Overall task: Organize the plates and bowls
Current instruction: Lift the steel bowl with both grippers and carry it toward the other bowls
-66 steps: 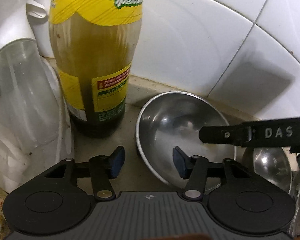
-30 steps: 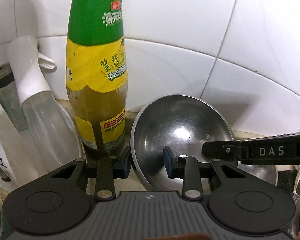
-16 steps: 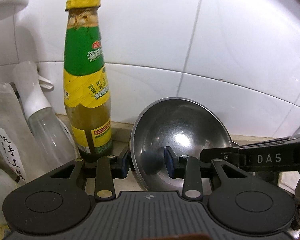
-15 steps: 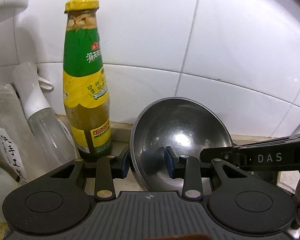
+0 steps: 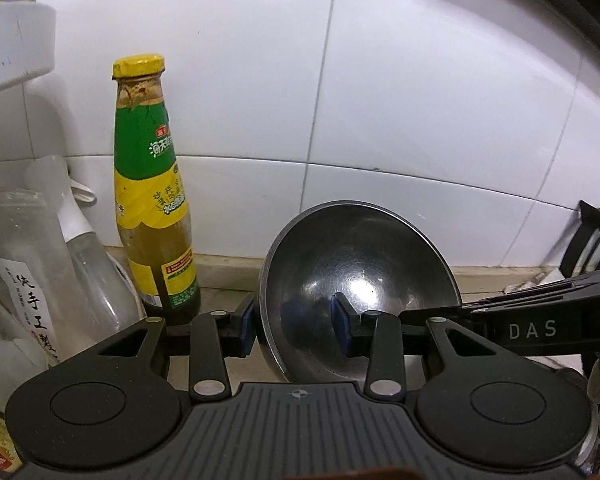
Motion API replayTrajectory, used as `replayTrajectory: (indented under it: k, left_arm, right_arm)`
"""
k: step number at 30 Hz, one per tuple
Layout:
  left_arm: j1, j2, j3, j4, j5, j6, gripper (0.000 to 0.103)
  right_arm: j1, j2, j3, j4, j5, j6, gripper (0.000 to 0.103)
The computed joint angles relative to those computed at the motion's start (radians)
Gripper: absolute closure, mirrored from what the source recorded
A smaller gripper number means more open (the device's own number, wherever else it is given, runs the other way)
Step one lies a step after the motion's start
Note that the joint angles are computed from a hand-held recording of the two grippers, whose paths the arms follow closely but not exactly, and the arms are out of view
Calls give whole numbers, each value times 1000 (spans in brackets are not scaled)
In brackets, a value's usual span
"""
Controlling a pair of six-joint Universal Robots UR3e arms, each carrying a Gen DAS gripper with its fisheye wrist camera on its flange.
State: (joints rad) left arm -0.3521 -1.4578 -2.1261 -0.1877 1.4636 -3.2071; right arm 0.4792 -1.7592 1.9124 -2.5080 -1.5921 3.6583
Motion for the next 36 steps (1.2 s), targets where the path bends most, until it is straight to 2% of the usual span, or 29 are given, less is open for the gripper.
replayTrajectory:
  k: [10, 21, 30, 36]
  left_arm:
    - [-33, 89, -51, -16, -7, 16, 55]
    - [-124, 96, -99, -17, -10, 38, 52]
    - [-261, 48, -150, -13, 31, 51, 50]
    - [-307, -3, -156, -11, 43, 52, 50]
  right_arm:
    - [98, -66, 14, 54, -91, 82, 86]
    - [172, -196, 108, 137, -152, 200, 86]
    - [222, -337, 230, 269, -136, 310, 86]
    - [174, -440, 339, 310, -52, 315, 86]
